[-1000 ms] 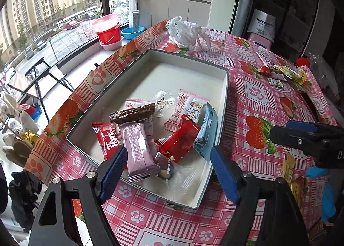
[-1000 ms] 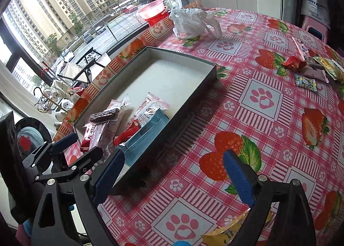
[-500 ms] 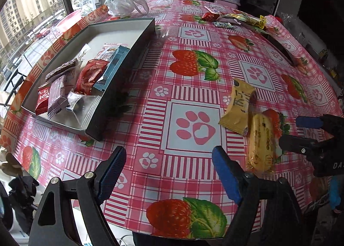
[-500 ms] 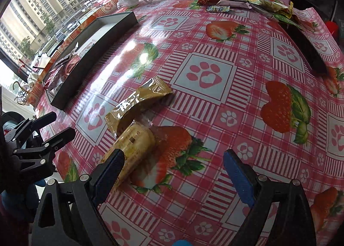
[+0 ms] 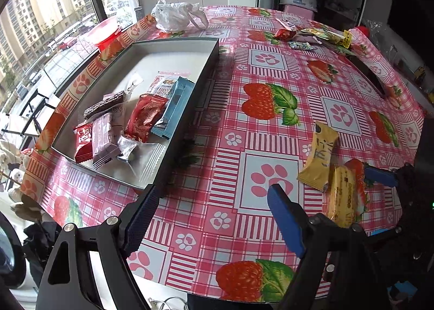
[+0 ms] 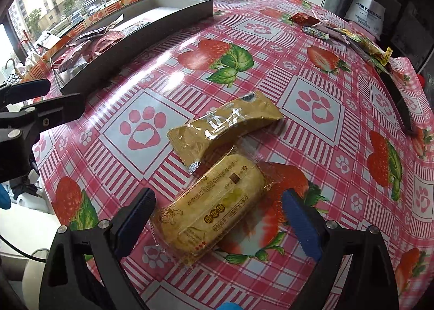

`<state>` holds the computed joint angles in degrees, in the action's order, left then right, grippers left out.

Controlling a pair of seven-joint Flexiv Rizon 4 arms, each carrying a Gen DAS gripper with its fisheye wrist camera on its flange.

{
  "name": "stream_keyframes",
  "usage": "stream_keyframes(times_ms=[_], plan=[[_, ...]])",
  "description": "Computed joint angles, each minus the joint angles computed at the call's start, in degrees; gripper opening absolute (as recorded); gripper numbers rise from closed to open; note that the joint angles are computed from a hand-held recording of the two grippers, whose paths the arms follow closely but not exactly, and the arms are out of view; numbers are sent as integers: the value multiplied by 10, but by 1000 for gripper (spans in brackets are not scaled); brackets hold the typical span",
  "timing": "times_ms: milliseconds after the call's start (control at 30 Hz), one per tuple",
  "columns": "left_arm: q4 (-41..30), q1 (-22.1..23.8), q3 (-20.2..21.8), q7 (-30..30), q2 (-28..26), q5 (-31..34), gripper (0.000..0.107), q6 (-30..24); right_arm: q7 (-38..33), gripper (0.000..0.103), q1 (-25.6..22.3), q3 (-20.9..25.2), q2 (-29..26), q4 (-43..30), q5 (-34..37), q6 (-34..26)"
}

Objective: Organize snacks
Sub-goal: 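Grasp the gold packet with the left tool while the right tool grasps the yellow cake packet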

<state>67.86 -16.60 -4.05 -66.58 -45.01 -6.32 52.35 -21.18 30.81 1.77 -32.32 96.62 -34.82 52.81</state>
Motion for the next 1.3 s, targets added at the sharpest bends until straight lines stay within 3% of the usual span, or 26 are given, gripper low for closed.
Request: stream_keyframes(times_ms=[167, 300, 500, 767, 933, 967, 1033, 1067, 1100, 1133, 1167, 1300], plan=[[-33, -15, -20, 29, -21, -5, 85, -42, 56, 102, -18, -22, 38, 67, -17, 19], [-84, -50, -9, 36, -54, 15, 85, -62, 105, 102, -47, -22, 78, 121, -25, 23], [-182, -88, 16, 41, -110, 51, 85, -118, 120, 102, -65, -13, 89, 143, -56, 39], [-234, -87, 11, 50, -139, 44, 91, -152, 81, 103, -83, -1, 75, 120, -27, 37], [-222, -83, 3, 56, -134, 35, 90, -150, 34, 99, -89, 5, 69, 106, -2, 32], [-215, -85, 4, 56, -130, 37, 87, -144, 32, 95, -87, 3, 71, 107, -5, 35], [-209, -89, 4, 66, -124, 42, 78, -144, 24, 75, -86, 2, 74, 108, -7, 39], [-204, -90, 2, 76, -120, 43, 67, -143, 19, 69, -86, 2, 74, 106, -5, 41], [-200, -90, -3, 87, -117, 41, 60, -146, 18, 55, -85, 1, 75, 106, -5, 42], [-197, -89, -9, 99, -114, 37, 42, -154, 18, 39, -85, 0, 76, 106, -4, 44], [-192, -90, -11, 106, -111, 35, 27, -156, 20, 37, -86, 0, 76, 107, -2, 50], [-140, -87, -17, 114, -87, 28, 24, -113, 45, 37, -93, -6, 89, 137, 3, 115]])
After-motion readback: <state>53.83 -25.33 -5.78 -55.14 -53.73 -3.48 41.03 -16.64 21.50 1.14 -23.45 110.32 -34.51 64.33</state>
